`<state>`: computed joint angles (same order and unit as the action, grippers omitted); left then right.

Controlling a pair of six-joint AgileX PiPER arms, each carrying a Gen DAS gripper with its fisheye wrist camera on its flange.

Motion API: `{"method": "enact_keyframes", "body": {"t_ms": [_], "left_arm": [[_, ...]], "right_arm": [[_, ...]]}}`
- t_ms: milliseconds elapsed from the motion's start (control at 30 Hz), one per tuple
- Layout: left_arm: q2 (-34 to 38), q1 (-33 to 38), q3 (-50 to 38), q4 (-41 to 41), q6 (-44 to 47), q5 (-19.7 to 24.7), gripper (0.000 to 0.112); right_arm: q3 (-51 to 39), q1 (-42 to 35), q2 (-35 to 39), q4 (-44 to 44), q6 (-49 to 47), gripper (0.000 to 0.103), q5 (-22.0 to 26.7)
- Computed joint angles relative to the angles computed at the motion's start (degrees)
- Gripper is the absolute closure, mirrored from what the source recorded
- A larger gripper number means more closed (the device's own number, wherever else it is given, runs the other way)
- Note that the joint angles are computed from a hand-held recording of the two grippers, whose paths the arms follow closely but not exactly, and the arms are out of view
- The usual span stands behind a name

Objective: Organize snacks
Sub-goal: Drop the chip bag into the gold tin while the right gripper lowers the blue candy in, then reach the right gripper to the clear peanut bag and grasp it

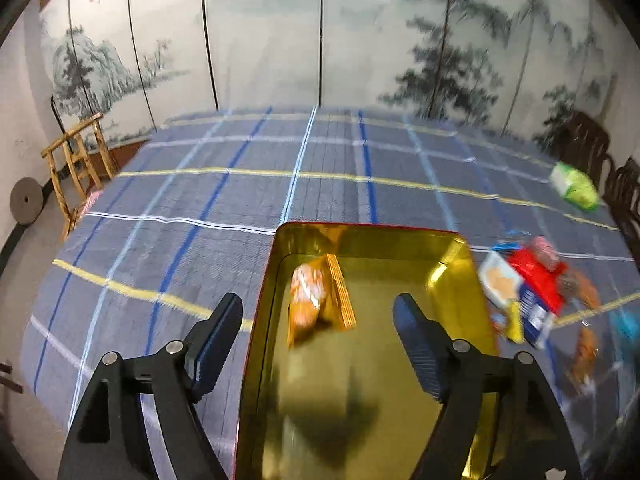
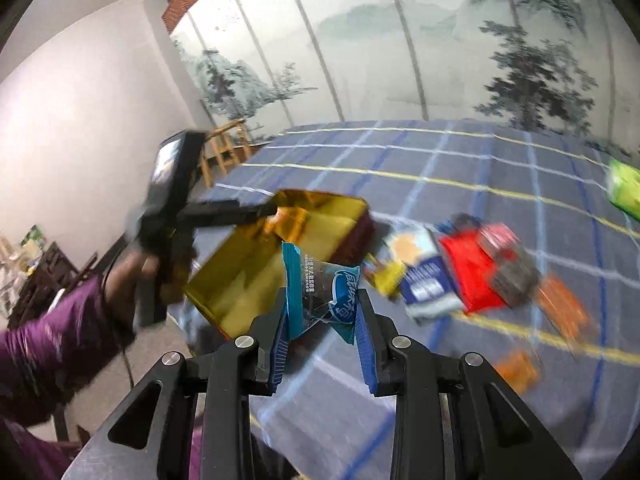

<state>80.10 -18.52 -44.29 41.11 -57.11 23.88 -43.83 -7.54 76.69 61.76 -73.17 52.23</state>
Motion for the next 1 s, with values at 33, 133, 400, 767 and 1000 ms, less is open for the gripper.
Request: {"method": "enact_keyframes", "body": {"t_ms": [33,133,400,767,1000], "left_arm": [[-2.69,-1.67,2.27,2.65,-3.19,1.02,0.029],[-12.13,-8.04,9.52,7.91,-12.4,6.3,0.026],[-30.22,-22.88,21.13,7.19,-24.91,20.08,0.021],[-35.93,-26.83,24.08,6.83,-27.96,25.05,0.021],[-33.06,-37.34,22.32,9.97,-35.36,28.96,0.021]], "right_arm": [[-1.19,1.78,1.15,0.23,0.5,0.072,-0.88],[-7.1,9.5,7.32,0.15,4.23,0.072,-3.96],[-23.42,24.7,24.58,-6.62,15.93,0.071,-11.0],[-32.52,29.81,34.39,-13.08,27.41,0.054,-15.75],[-15.62,21.88,20.1,5.49,11.19,0.039,-16.27]]}}
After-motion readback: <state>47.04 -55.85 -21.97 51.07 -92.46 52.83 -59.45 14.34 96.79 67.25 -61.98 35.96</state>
